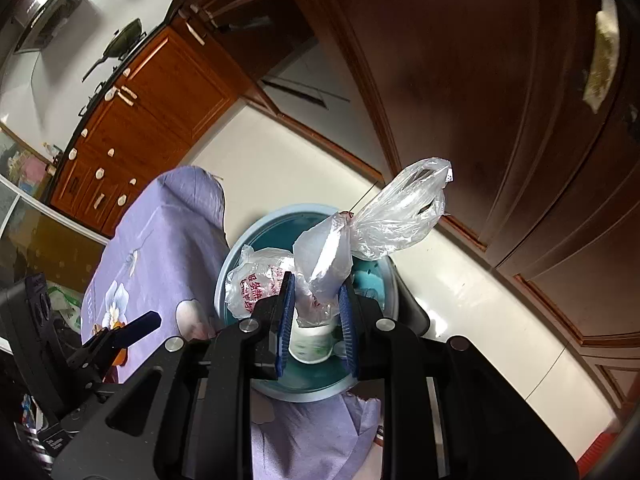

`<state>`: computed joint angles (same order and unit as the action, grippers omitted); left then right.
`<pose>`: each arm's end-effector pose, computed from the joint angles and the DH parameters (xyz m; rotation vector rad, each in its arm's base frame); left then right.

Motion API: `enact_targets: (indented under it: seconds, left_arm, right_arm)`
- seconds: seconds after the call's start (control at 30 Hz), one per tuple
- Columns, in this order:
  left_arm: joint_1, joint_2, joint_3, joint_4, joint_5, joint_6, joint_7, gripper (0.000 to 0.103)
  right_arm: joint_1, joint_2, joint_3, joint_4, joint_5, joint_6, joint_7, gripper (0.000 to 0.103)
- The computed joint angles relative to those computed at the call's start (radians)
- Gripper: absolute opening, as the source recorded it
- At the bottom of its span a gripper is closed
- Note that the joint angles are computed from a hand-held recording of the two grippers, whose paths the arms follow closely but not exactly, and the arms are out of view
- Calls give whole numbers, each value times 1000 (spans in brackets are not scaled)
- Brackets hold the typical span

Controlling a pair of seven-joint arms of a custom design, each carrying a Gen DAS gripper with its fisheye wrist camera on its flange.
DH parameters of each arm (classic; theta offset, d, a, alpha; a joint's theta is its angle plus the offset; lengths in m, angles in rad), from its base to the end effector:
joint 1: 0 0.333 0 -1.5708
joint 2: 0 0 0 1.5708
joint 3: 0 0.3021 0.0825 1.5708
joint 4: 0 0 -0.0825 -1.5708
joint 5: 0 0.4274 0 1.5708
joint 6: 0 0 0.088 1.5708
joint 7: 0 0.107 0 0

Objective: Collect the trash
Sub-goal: 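Carry the paper cup and plastic bags over the teal bin, then open both tools to drop the paper cup and plastic bags into the bin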

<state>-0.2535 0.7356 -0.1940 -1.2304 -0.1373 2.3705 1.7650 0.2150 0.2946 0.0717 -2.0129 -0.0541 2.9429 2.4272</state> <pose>0.7500 -0.3137 0.3572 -1.5421 2.5596 -0.7148 0.6451 0.1916 0.3387 -1.2505 2.1823 -0.1861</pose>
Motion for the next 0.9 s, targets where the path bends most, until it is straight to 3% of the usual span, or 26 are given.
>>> enact_targets:
  seconds: [0.2,0.23,0.3,0.43,0.73,0.8,0.9]
  left_arm:
    - [28,-39,5,-60,-18,9,-13,98]
    - [32,-43,5,-66,-20,8,-14,98]
    - [44,-60,2,-91,-30,16,-10,98]
    - [66,-97,-3,-143,-53,32,1,99]
    - [108,-182,-14,-255,-109,72,38,99]
    - [115,-200,-16,-277,-124,82,46,99]
    - [129,-233,-19,-319,-149,103,65,99]
  right_arm:
    - [-40,56,64,70,72,-46,-103,26]
    - [-59,67,91,85,106,-57,-142,31]
    - [-63,81,104,99,144,-61,-176,58]
    - [-23,85,72,108,138,-63,-147,73]
    - [35,69,21,113,84,-115,-26,79]
    - [43,60,19,111,71,-127,-8,86]
    - [73,43,-4,105,20,-132,50,87]
